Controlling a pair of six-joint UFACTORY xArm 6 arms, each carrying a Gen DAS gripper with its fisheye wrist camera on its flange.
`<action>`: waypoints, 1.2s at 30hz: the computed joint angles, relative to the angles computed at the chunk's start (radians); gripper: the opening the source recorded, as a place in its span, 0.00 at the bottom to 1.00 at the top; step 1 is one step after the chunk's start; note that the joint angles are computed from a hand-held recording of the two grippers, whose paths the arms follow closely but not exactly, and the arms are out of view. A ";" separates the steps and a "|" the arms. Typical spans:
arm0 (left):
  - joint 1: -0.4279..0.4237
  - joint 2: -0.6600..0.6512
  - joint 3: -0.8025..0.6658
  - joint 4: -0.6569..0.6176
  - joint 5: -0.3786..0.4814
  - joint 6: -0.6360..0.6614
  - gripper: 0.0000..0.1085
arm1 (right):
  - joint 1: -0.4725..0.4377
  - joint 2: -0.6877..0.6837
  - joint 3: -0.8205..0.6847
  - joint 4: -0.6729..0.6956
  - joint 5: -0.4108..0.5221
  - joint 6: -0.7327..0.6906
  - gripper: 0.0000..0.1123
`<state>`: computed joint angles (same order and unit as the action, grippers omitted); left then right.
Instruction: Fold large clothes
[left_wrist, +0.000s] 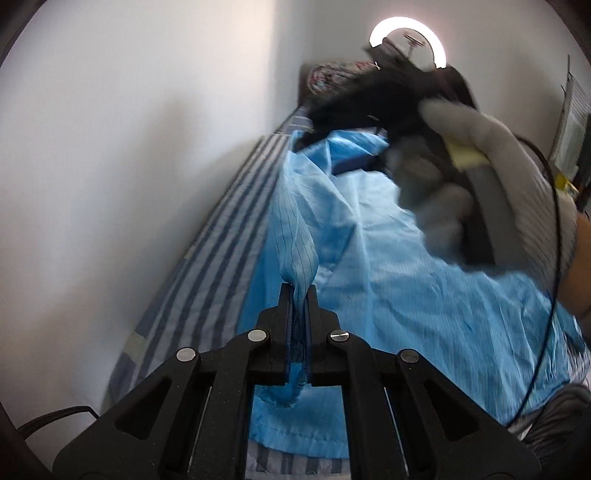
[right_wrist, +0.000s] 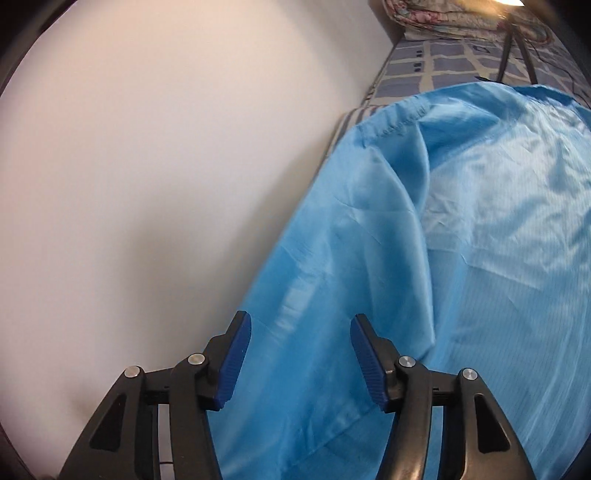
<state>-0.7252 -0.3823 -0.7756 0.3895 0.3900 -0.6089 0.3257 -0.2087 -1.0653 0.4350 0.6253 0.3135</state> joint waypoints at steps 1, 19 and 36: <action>-0.011 -0.002 0.005 -0.015 0.000 0.020 0.03 | 0.007 0.030 -0.018 -0.010 -0.006 0.009 0.52; -0.103 -0.139 0.132 -0.480 -0.033 0.343 0.43 | -0.074 -0.367 0.415 -0.102 0.051 0.104 0.00; -0.014 -0.072 0.146 -0.850 0.143 0.426 0.43 | -0.064 -0.672 0.657 -0.082 0.192 0.154 0.30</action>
